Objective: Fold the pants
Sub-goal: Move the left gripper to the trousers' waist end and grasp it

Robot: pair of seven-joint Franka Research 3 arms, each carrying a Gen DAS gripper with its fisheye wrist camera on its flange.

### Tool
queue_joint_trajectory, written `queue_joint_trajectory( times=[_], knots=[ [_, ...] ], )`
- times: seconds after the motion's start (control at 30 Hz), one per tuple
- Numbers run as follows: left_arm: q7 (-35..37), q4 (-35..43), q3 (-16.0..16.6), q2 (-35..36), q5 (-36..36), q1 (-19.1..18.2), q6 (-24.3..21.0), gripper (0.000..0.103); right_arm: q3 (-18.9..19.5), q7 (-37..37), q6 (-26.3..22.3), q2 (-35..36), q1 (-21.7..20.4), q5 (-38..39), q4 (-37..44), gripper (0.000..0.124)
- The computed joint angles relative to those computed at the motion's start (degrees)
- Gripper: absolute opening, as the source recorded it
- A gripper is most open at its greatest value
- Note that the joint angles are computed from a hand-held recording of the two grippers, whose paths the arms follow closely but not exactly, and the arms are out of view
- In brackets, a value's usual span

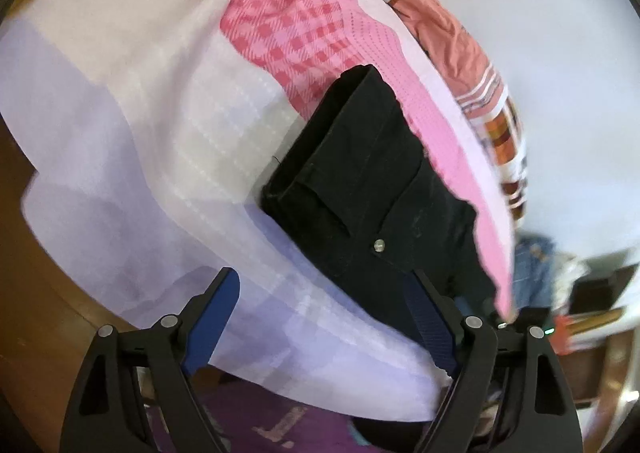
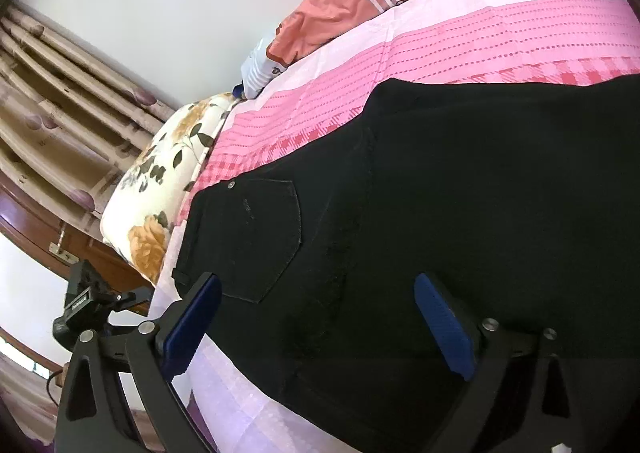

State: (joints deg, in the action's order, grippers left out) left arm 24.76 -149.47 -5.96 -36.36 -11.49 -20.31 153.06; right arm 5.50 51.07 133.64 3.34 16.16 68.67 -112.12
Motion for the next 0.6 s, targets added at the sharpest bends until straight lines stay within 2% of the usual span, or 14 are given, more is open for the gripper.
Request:
queue_joint_trajectory(
  times=[0.07, 0.17, 0.23, 0.3, 0.37, 0.47, 0.6],
  knots=[
    [1.3, 0.0, 1.5, 1.0, -1.2, -1.0, 1.8, 0.081, 0.0, 0.0, 0.1, 0.0, 0.0, -0.2, 0.0, 0.096],
    [5.9, -0.5, 6.5, 3.3, -7.6, -5.6, 6.6, 0.072, 0.0, 0.1, 0.0, 0.0, 0.0, 0.0, 0.0, 0.096],
    [6.5, 0.1, 6.7, 4.6, -9.5, -5.6, 6.4, 0.070, 0.0, 0.2, 0.1, -0.1, 0.1, -0.1, -0.1, 0.096],
    [8.9, -0.3, 8.1, 5.1, -12.6, -7.1, 8.3, 0.070, 0.0, 0.2, 0.2, -0.2, 0.1, -0.1, -0.2, 0.096],
    [9.8, -0.1, 7.8, 6.0, -13.5, -6.5, 8.5, 0.070, 0.0, 0.2, 0.4, -0.2, 0.2, -0.3, -0.1, 0.097],
    [13.1, -0.3, 9.4, 7.4, -17.4, -8.3, 11.6, 0.070, 0.0, 0.2, 0.5, -0.2, 0.2, -0.4, -0.2, 0.097],
    [11.9, 0.6, 6.9, 8.7, -16.6, -5.3, 11.5, 0.070, -0.1, 0.2, 0.2, 0.1, 0.1, -0.4, 0.1, 0.097]
  ],
)
